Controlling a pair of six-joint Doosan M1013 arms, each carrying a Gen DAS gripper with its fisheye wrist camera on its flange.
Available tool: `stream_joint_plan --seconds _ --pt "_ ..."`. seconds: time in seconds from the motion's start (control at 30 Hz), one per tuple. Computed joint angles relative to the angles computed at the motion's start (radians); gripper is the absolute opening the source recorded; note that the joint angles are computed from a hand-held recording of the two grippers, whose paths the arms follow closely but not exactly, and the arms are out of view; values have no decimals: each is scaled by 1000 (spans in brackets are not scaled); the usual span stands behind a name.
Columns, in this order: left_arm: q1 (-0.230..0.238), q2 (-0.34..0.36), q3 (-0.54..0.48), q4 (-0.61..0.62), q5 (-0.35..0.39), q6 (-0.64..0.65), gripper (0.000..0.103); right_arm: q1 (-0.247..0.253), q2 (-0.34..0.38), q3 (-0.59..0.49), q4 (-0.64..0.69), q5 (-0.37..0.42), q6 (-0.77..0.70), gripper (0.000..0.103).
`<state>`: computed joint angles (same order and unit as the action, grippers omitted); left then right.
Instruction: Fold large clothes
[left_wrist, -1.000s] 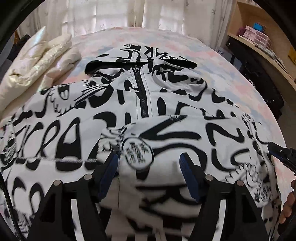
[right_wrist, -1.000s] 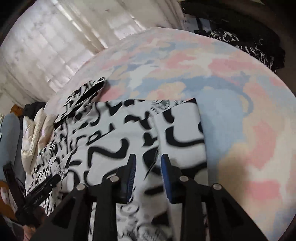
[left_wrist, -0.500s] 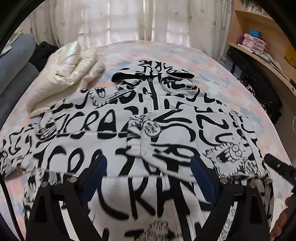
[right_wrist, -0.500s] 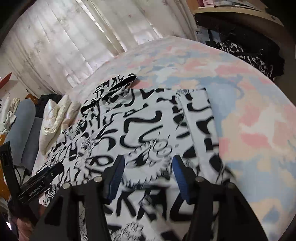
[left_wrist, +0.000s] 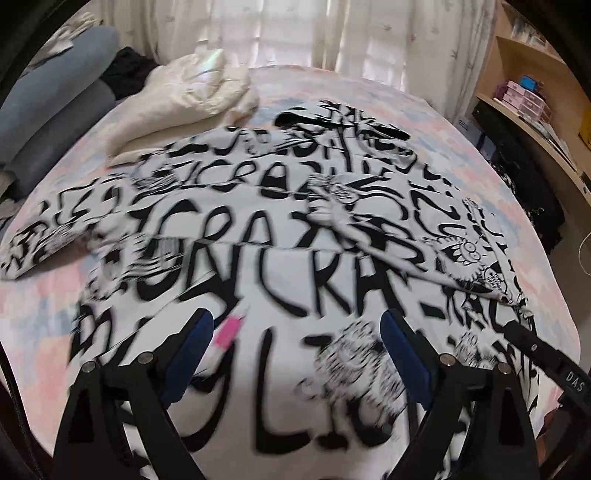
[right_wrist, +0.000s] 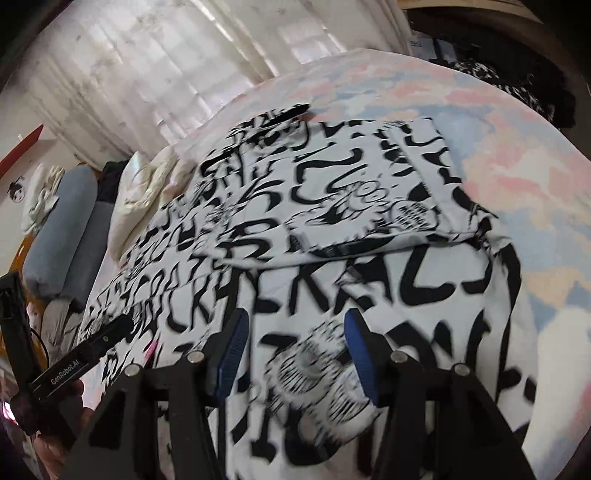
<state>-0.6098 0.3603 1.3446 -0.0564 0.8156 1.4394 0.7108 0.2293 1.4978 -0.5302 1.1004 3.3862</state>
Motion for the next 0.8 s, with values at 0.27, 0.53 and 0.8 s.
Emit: stream_joint_plan --seconds 0.27,0.53,0.8 --pt "74 -57 62 75 -22 -63 91 29 76 -128 -14 37 -132 54" --pt "192 -53 73 -31 -19 -59 91 20 187 -290 9 36 -316 54" --pt "309 0 56 -148 -29 -66 91 -3 324 -480 72 54 -508 54"
